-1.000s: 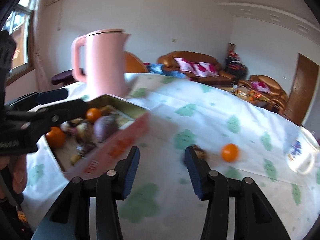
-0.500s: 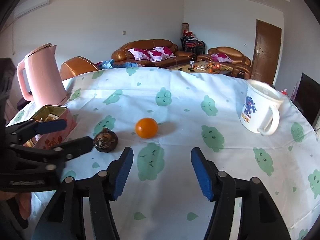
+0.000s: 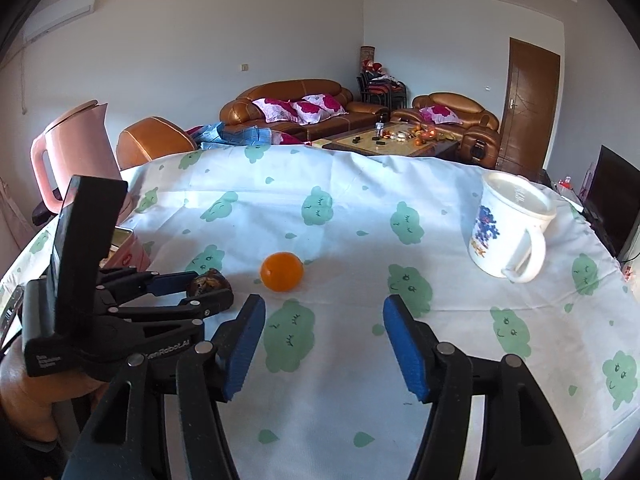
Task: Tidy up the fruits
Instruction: 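Grasp the dark brown fruit with the left tool while the right tool grasps the orange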
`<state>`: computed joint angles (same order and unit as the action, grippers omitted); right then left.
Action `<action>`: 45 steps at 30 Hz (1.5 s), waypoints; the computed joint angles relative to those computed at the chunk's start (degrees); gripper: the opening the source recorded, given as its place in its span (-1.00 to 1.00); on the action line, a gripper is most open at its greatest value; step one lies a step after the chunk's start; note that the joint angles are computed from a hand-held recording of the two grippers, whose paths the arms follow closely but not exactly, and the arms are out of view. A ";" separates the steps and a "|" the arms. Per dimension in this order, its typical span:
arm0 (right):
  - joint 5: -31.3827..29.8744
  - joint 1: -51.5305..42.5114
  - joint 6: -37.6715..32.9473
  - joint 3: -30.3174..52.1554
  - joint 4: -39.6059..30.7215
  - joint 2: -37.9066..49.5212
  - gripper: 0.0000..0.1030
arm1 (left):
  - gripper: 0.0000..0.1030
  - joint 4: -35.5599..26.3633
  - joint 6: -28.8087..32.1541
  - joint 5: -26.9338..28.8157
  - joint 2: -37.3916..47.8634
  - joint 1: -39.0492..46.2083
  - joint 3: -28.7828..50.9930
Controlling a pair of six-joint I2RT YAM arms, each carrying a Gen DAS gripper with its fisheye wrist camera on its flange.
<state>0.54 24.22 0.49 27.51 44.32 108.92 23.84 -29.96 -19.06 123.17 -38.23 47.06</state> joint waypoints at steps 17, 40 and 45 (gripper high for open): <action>-2.84 1.00 9.54 25.39 -13.91 17.46 0.21 | -0.14 6.85 -2.65 2.44 -0.68 7.31 -3.39; -9.30 0.47 7.45 26.45 -13.16 19.69 -0.19 | -0.14 12.29 -2.75 1.25 -1.45 6.80 -6.49; -7.73 1.21 6.66 22.99 -8.30 18.01 -0.19 | -0.14 13.85 -2.29 -1.08 -2.20 5.60 -7.58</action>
